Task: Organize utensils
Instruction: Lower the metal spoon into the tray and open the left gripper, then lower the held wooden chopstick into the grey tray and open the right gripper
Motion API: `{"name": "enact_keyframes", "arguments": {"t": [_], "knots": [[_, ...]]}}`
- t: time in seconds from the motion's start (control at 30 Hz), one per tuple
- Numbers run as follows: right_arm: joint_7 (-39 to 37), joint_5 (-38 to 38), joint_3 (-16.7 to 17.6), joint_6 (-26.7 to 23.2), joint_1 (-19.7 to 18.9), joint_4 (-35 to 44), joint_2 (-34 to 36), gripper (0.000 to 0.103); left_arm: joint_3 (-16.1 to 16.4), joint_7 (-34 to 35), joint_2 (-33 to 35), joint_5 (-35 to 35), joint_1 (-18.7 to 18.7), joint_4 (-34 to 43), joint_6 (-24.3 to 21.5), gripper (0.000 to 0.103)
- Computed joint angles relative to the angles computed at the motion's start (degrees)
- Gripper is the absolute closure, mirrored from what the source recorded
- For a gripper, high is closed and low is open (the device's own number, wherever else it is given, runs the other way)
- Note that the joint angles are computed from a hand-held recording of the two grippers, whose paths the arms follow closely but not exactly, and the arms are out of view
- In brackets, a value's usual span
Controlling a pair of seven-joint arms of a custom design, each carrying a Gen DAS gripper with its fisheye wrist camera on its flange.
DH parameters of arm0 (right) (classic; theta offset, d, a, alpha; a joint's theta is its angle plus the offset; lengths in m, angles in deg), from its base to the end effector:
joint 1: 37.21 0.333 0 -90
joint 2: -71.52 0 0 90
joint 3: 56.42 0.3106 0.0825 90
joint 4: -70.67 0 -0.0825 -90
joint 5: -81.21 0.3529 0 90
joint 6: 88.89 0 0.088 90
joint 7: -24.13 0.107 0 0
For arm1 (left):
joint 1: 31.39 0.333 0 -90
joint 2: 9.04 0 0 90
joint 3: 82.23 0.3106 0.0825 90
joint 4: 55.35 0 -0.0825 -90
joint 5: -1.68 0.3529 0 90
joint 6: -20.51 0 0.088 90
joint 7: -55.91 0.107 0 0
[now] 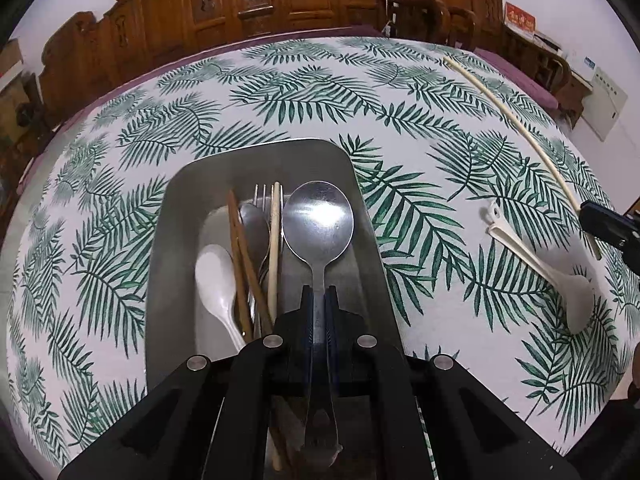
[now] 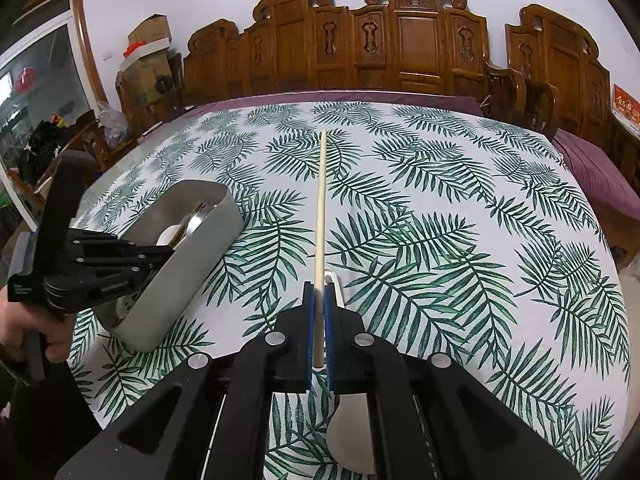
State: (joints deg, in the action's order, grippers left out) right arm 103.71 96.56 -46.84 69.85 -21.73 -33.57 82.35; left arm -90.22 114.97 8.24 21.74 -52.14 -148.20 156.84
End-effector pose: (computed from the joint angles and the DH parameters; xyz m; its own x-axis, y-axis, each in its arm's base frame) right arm 0.5792 0.2493 0.5309 0.4328 -0.8894 -0.1473 -0.6874 -0.2198 -0.6922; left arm 0.5828 -0.3028 0.5060 -0.1345 -0.9904 -0.0309 -0.8562 0.1318 -0.4996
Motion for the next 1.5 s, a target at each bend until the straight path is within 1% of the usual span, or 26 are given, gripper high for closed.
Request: {"name": "enact_keyframes", "arguments": {"t": [0.1, 0.27, 0.4, 0.5, 0.57, 0.6, 0.7, 0.8, 0.83, 0.87, 0.9, 0.97, 1.03, 1.33, 1.5], "knots": [[-0.30, 0.38, 0.18, 0.15, -0.05, 0.04, -0.01, 0.097, -0.41, 1.48, 0.78, -1.72, 0.38, 0.89, -1.15, 0.098], [-0.37, 0.02, 0.26, -0.05, 0.28, 0.09, -0.03, 0.097, -0.18, 1.19, -0.49, -2.15, 0.54, -0.70, 0.19, 0.097], [-0.19, -0.30, 0.38, -0.10, 0.77, -0.02, -0.43, 0.097, -0.46, 0.49, -3.97, -2.91, 1.39, -4.59, 2.90, 0.097], [-0.21, -0.66, 0.59, -0.22, 1.38, -0.08, -0.90, 0.097, -0.95, 0.18, -7.48, -2.83, 2.18, -8.22, 4.92, 0.092], [0.05, -0.90, 0.71, -0.61, 1.98, 0.29, -1.17, 0.097, -1.30, -0.56, -10.46, -1.84, 2.73, -11.28, 6.59, 0.086], [0.16, -1.13, 0.79, -0.88, 2.33, 0.56, -1.30, 0.097, -1.59, -0.73, -11.84, -1.75, 3.17, -12.69, 7.32, 0.085], [1.09, -2.50, 0.81, -1.69, 3.60, 1.55, -1.46, 0.097, -2.54, -0.72, -14.96, -2.49, 4.63, -15.74, 8.87, 0.078], [2.27, -3.04, 1.13, -2.35, 4.72, 2.62, -1.19, 0.097, -3.37, -0.80, -18.17, -3.24, 6.17, -18.79, 10.49, 0.067], [2.74, -3.22, 1.25, -2.61, 5.13, 3.11, -0.92, 0.097, -3.59, -0.78, -19.46, -3.63, 6.69, -19.95, 11.06, 0.061], [3.30, -3.79, 1.26, -2.89, 5.56, 3.52, -0.68, 0.097, -3.84, -0.59, -20.34, -4.06, 7.21, -20.65, 11.27, 0.051], [3.78, -4.20, 1.34, -3.32, 5.95, 4.10, -0.34, 0.097, -4.08, -0.37, -21.20, -4.27, 7.73, -21.30, 11.40, 0.046], [4.49, -4.60, 1.59, -4.08, 6.53, 5.10, 0.35, 0.097, -4.69, -0.87, -22.56, -3.24, 8.80, -22.55, 12.11, 0.024], [4.64, -4.40, 1.98, -5.11, 6.84, 6.20, 1.19, 0.097, -5.28, -1.84, -24.07, -1.47, 9.99, -23.93, 12.69, 0.018], [8.25, -4.02, 3.30, -9.09, 8.68, 12.45, 6.94, 0.097, -6.06, 0.32, -29.10, -3.44, 13.58, -28.97, 12.69, 0.016], [11.41, -5.51, 3.08, -12.01, 9.85, 16.56, 10.12, 0.097, -6.30, 1.28, -31.56, -5.24, 15.17, -31.60, 12.80, 0.016]]}}
